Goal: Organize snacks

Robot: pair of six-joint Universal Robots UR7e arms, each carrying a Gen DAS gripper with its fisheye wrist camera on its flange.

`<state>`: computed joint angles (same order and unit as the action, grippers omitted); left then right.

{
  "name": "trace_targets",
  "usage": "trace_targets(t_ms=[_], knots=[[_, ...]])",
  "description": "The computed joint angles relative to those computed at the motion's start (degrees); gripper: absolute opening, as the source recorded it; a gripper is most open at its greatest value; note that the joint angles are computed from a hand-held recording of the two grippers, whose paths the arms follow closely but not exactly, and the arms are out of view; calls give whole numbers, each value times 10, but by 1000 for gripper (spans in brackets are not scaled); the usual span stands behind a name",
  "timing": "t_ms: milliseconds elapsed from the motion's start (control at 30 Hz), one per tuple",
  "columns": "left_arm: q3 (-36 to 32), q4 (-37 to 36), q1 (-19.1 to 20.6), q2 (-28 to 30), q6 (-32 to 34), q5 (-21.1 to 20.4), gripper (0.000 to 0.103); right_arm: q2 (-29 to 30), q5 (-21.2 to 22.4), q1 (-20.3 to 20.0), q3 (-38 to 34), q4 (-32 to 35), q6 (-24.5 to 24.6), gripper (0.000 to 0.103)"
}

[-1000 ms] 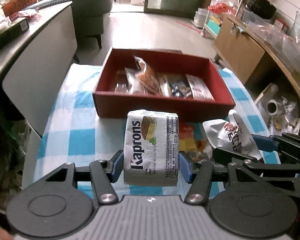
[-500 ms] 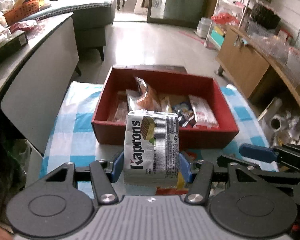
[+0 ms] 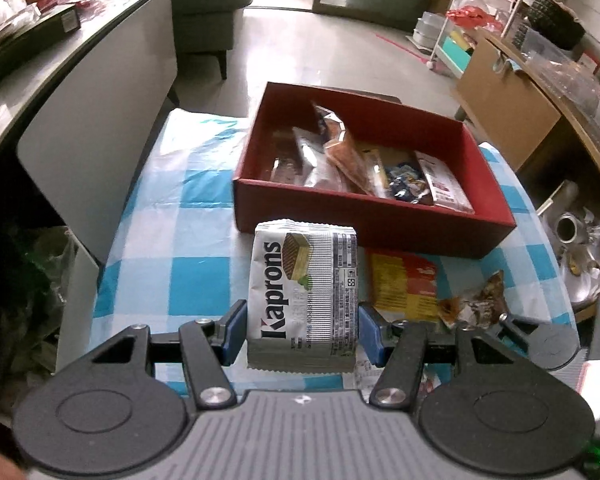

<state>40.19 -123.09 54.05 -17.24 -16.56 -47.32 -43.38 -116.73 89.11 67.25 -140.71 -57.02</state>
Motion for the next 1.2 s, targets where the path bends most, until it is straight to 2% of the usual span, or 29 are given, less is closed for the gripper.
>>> trace_targets(t_ms=[67,100,133,200,233,300,367,533,633,733,800,867,967,1033,1200], knots=[[2,1,4,-4,-6,-3,51,1,7,-1,-6,44,33,80],[3,-1,5,-6,-7,-5,51,-7,11,-1,8,49,29,85],[8,-6,6,-10,-7,-7,51,-12,16,-1,12,69,32,85],[23,-19,6,-20,-4,-8,51,-28,41,-2,16,135,67,84],[27,-24,5,-22,-4,-9,51,-35,50,-2,25,143,74,84],[33,-28,6,-26,-4,-8,51,-43,35,6,53,86,44,84],[36,-25,6,-28,-10,-6,51,-36,6,16,67,26,-25,84],[33,-18,11,-30,-21,-9,51,19,-38,28,-4,61,-65,83],[29,-12,12,-28,-21,-13,51,22,-37,27,7,38,-46,82],[35,-14,12,-30,-14,-12,51,6,-29,24,34,5,-11,71],[42,-13,12,-32,-12,-11,51,-3,-29,23,41,9,13,63],[43,5,14,-33,-22,-20,51,-12,-30,20,41,36,46,62],[44,26,20,-32,-33,-29,52,-27,-28,15,61,29,51,62],[28,63,21,-24,-43,-28,56,-37,-24,12,72,23,58,61],[26,82,23,-11,-92,-34,62,-48,-7,6,73,13,76,61]])
